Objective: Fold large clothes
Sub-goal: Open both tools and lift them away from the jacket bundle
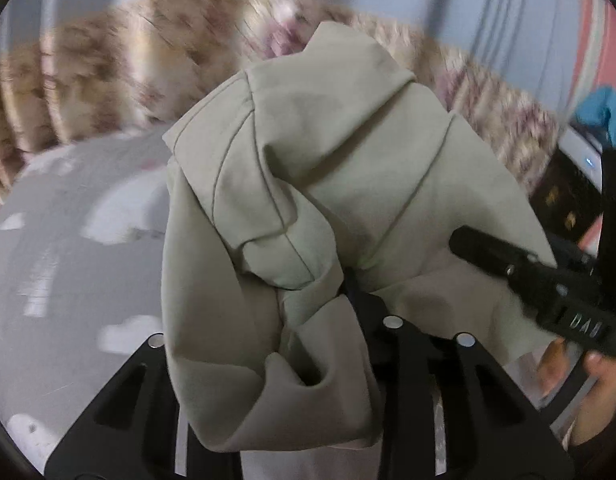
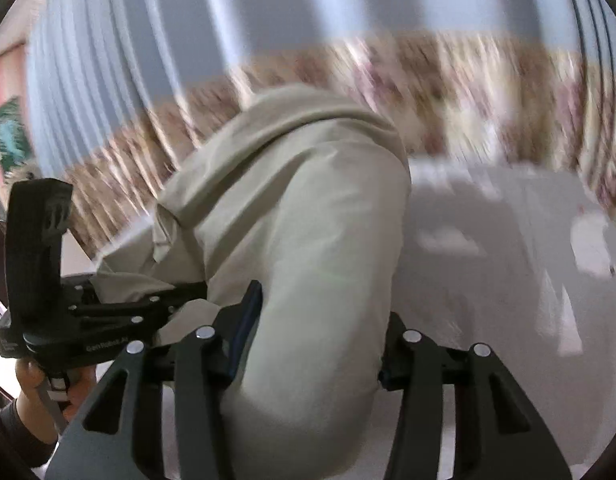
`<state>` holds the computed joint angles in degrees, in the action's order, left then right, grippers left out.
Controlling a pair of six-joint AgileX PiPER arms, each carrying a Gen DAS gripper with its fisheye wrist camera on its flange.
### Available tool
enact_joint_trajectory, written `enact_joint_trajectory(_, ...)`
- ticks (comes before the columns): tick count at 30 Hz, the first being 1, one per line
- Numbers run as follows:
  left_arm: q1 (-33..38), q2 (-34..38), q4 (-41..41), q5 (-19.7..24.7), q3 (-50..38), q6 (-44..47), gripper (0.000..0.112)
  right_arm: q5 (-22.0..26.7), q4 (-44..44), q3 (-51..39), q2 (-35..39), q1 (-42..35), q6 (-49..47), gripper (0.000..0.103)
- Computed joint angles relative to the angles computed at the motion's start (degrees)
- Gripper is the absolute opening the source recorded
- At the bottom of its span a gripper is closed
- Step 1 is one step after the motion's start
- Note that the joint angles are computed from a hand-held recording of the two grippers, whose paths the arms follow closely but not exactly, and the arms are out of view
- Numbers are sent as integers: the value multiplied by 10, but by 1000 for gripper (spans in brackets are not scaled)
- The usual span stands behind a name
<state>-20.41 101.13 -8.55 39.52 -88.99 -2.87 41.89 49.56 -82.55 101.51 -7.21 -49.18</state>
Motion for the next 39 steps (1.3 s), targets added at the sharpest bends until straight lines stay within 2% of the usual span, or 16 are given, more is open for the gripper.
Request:
enact_joint_trajectory(2, -6, 43, 7, 9, -19, -15, 52, 44, -33, -38, 50, -23, 40, 55)
enact_joint_trajectory(4, -12, 32, 56, -12, -1, -53, 83, 69, 11, -27, 54, -54, 13, 63)
enact_joint_trajectory(7, -2, 3, 79, -3, 19, -68, 96, 30, -14, 9, 12, -52, -3, 73)
enact_joint_trajectory(10, 12, -24, 90, 19, 36, -85, 100, 26, -34, 29, -28, -58, -1, 74)
enact_joint_trajectory(13, 34, -54, 51, 4, 76, -57, 100, -6, -81, 41, -44, -53, 28, 79)
enact_joint_trajectory(15, 28, -44, 77, -4, 83, -78, 100, -19, -97, 39, -36, -45, 39, 81)
enact_joint_trajectory(19, 37, -2, 40, -5, 61, -55, 100, -103, -221, 57, -54, 8, 99, 84)
enact_joint_trajectory(22, 45, -25, 28, 9, 68, -53, 100, -74, -230, 49, -69, 2, 120, 84)
enact_joint_trajectory(24, 33, -62, 81, 6, 90, -90, 100, -43, -180, 59, -94, -19, 85, 86)
enact_joint_trajectory(26, 9, -114, 186, 11, 118, -168, 100, -24, -135, 73, -123, -39, 61, 102)
enact_joint_trajectory(27, -4, -134, 243, 19, 128, -216, 100, -27, -113, 86, -145, -46, 57, 101)
enact_joint_trajectory(29, -29, -177, 358, 48, 147, -311, 100, -41, -128, 99, -176, -41, 89, 101)
enact_joint_trajectory(31, -56, -207, 455, 84, 162, -396, 100, -65, -201, 113, -212, -18, 166, 101)
enact_joint_trajectory(35, -65, -240, 455, 131, 150, -396, 100, -93, -402, 124, -253, 42, 381, 101)
enact_joint_trajectory(37, -59, -254, 422, 144, 135, -372, 100, -90, -427, 126, -267, 52, 425, 101)
enact_joint_trajectory(39, -76, -271, 438, 154, 138, -388, 100, -90, -451, 132, -284, 66, 453, 101)
